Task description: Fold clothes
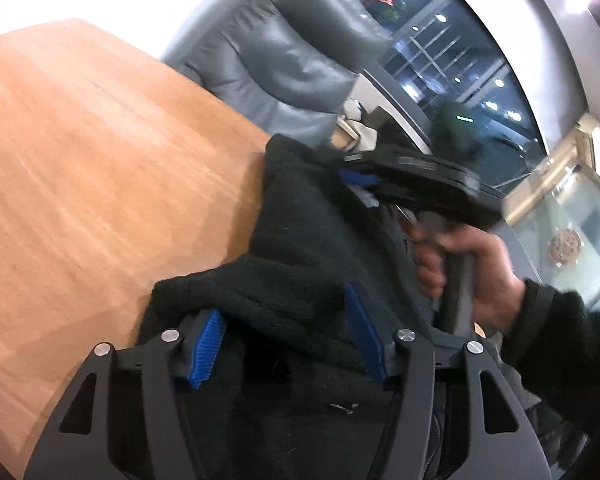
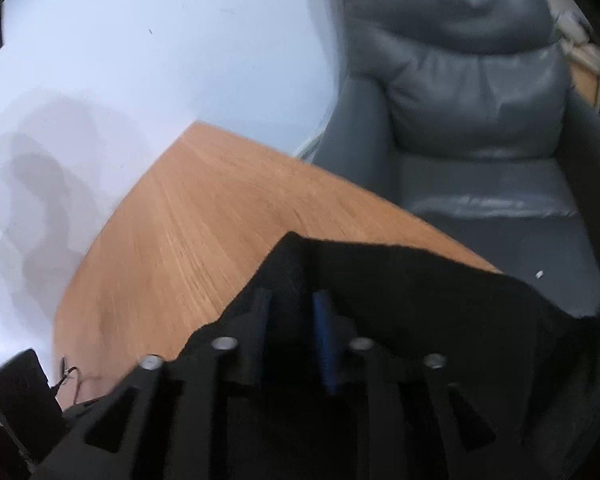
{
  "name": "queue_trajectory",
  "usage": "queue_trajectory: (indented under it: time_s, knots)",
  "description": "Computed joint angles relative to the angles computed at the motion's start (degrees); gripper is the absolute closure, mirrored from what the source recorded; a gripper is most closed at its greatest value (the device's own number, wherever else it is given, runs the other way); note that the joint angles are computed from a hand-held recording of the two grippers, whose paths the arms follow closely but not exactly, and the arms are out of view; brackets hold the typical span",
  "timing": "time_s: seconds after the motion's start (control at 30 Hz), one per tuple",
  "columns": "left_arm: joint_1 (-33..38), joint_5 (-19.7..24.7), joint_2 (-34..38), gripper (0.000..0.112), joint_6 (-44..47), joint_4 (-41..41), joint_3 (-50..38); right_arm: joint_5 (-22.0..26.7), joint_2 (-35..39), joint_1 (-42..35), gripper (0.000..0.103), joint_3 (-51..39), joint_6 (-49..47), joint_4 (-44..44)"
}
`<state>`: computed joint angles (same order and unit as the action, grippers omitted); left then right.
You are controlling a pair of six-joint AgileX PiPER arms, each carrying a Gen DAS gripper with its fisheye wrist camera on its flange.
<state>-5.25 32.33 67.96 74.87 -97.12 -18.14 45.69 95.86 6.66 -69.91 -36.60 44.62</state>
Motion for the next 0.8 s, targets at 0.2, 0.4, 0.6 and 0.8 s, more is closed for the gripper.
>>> queue_trajectory:
  time_s: [0.2, 0.4, 0.6, 0.8]
  knots:
    - [-0.4, -3.1, -6.3, 0.046, -8.4, 10.9, 0.8, -5.0, -17.3, 7.0, 0.054, 11.4, -12.4, -1.7]
    - [5.7, 5.1, -22.7, 0.028, -26.9, 37.3, -0.1, -11.6, -11.0, 17.5, 0.060, 16.3, -11.0, -8.8]
    - [3.8, 11.4, -25.6, 0.012, -28.0, 41.5, -9.3, -4.9, -20.4, 4.8, 0.058, 22.2, -18.9, 4.8]
    - [-11.0, -2.1, -2.3, 0.011, -11.0, 28.8, -13.8, 10.0, -47.9, -21.7, 0.056, 33.0, -7.4, -9.1]
